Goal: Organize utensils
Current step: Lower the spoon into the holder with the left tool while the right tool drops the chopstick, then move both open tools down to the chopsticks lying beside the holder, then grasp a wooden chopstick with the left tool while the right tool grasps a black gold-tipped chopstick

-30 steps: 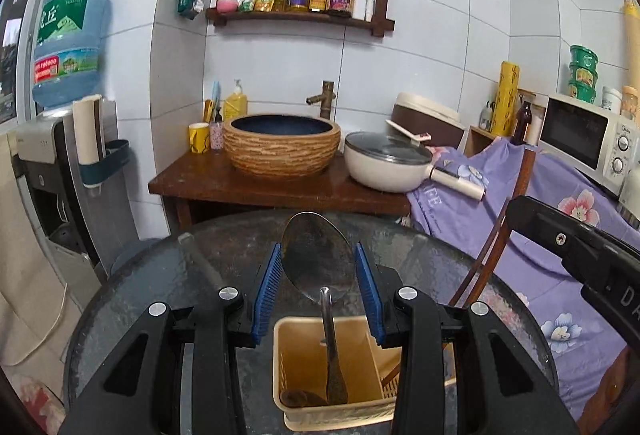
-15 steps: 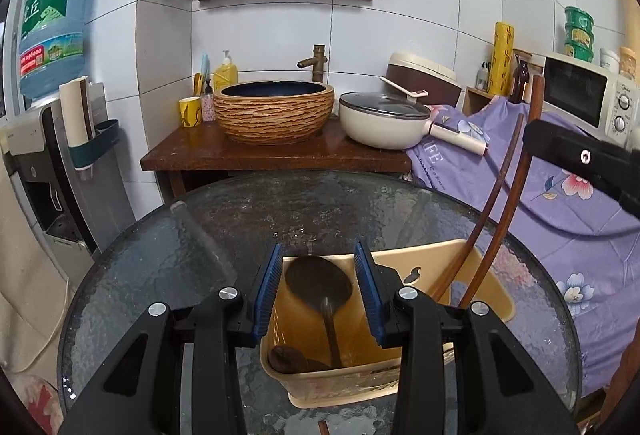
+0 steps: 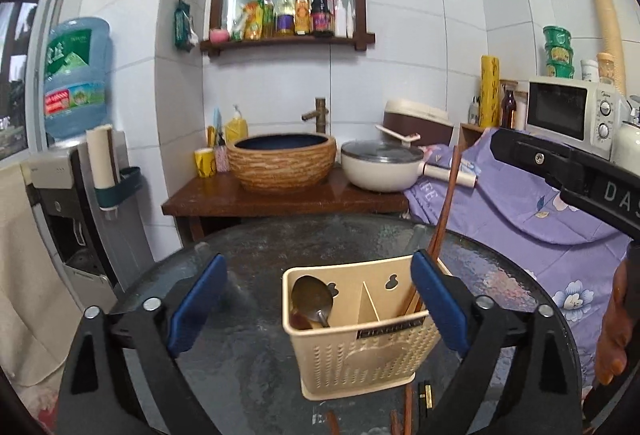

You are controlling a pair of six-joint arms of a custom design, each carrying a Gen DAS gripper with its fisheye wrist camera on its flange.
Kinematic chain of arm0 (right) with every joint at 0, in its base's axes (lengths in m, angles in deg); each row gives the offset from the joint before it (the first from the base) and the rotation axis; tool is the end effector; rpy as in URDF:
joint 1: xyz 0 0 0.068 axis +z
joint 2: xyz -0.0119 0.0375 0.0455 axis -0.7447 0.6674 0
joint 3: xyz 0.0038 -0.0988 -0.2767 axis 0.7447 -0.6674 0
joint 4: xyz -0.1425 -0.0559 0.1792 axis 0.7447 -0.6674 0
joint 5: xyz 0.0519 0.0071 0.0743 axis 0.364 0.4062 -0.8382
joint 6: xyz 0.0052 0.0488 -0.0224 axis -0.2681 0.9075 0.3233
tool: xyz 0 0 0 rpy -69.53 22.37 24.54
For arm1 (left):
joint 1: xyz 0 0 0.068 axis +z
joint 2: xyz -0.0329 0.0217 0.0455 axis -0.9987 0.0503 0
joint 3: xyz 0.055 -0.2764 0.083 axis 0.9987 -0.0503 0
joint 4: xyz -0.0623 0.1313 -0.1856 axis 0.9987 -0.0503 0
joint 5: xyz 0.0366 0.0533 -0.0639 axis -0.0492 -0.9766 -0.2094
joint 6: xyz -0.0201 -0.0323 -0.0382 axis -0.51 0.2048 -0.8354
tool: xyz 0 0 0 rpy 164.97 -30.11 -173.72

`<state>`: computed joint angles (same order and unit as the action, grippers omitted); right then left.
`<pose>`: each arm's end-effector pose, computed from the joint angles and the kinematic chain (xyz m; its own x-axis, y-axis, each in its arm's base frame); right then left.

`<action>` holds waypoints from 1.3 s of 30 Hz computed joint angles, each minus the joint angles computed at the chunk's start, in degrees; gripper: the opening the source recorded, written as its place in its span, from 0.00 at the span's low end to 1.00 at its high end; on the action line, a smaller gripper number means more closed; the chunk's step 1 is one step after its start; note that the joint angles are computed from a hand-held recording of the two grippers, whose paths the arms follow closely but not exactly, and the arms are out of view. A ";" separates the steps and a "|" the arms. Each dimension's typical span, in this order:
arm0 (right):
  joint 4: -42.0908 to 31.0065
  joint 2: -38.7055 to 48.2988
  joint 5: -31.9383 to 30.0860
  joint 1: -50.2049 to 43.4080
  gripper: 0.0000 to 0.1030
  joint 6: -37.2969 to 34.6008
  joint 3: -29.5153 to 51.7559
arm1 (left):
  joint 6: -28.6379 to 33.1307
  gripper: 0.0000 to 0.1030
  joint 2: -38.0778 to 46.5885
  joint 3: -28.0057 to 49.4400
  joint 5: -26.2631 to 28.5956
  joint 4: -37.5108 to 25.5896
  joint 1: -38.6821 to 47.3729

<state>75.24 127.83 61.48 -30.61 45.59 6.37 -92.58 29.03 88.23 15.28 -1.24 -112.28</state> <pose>0.1690 0.0483 0.3375 -0.2365 0.0512 -0.9703 -0.1440 0.9857 0.0872 0.1381 -0.0540 0.2966 -0.3209 0.0715 -0.9444 0.1502 0.9884 0.0238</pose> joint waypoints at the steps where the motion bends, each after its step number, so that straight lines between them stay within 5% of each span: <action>1: -0.84 -2.30 0.05 0.41 0.60 -0.13 -0.90 | -0.20 0.94 -2.63 -0.42 -1.72 -1.73 -1.19; 4: -4.94 -7.89 2.76 2.95 0.71 0.47 -3.37 | -1.38 0.94 -9.38 -1.85 -4.69 -6.82 -3.63; 10: -14.23 -11.58 9.42 8.22 0.72 4.29 -9.94 | -7.32 0.93 -14.46 -5.62 -8.29 -18.30 -7.33; 13: -16.79 -9.87 7.36 7.35 0.71 8.68 -14.25 | -9.62 0.76 -13.04 -8.89 -4.84 -20.61 -5.35; 18: -13.13 -4.77 5.96 9.09 0.54 15.99 -22.48 | -9.74 0.48 -9.24 -14.82 5.52 -18.07 3.96; 28: -0.69 6.99 11.29 20.04 0.40 26.66 -30.22 | -14.58 0.43 -2.63 -18.89 4.30 -12.72 -0.65; 39: -2.53 13.79 13.64 24.98 0.35 27.68 -25.77 | -15.14 0.43 1.61 -18.58 2.46 -10.58 -3.38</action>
